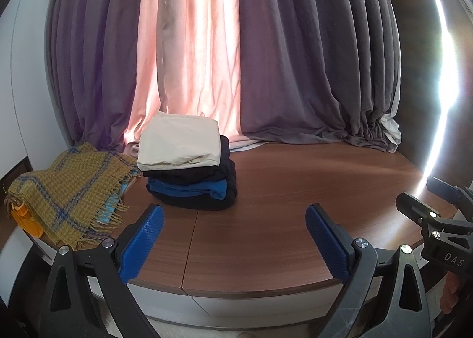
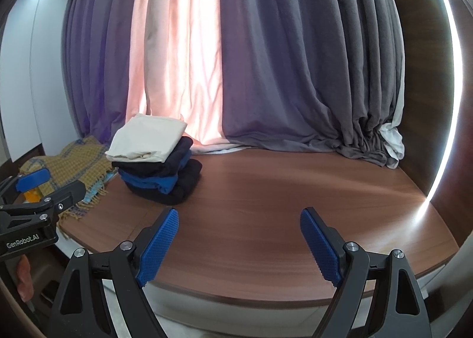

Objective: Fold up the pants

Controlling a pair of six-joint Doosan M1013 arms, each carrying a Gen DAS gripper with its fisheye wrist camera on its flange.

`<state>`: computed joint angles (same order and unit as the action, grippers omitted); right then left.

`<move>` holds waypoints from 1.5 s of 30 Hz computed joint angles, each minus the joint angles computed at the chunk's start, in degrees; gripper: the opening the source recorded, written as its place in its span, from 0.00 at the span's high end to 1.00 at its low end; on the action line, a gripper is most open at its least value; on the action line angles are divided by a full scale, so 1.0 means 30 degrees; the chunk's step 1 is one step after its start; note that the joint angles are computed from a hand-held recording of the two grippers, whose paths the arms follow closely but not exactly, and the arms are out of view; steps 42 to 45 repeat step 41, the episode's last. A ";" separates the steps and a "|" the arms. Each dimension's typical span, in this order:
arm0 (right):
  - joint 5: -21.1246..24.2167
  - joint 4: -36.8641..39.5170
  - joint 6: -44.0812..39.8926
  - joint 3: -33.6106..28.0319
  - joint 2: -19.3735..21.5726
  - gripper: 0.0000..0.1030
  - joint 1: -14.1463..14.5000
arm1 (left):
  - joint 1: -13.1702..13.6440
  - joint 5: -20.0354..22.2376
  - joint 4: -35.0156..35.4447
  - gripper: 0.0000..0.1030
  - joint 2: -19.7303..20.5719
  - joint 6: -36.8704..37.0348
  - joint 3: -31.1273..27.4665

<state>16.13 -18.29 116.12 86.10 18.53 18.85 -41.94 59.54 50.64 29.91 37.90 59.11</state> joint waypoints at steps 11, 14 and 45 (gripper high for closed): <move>0.0095 -0.0253 0.0402 0.0143 -0.0095 0.17 -0.0074 | -0.0012 0.0168 -0.0139 0.02 0.0059 0.0101 -0.0033; 0.0097 -0.0280 0.0470 0.0190 -0.0111 0.17 -0.0083 | -0.0041 0.0238 0.0009 0.00 0.0054 0.0011 -0.0002; 0.0002 -0.0823 0.0981 0.0379 -0.0198 0.17 -0.0005 | -0.0116 0.0265 -0.0178 0.00 -0.0110 -0.0327 0.0211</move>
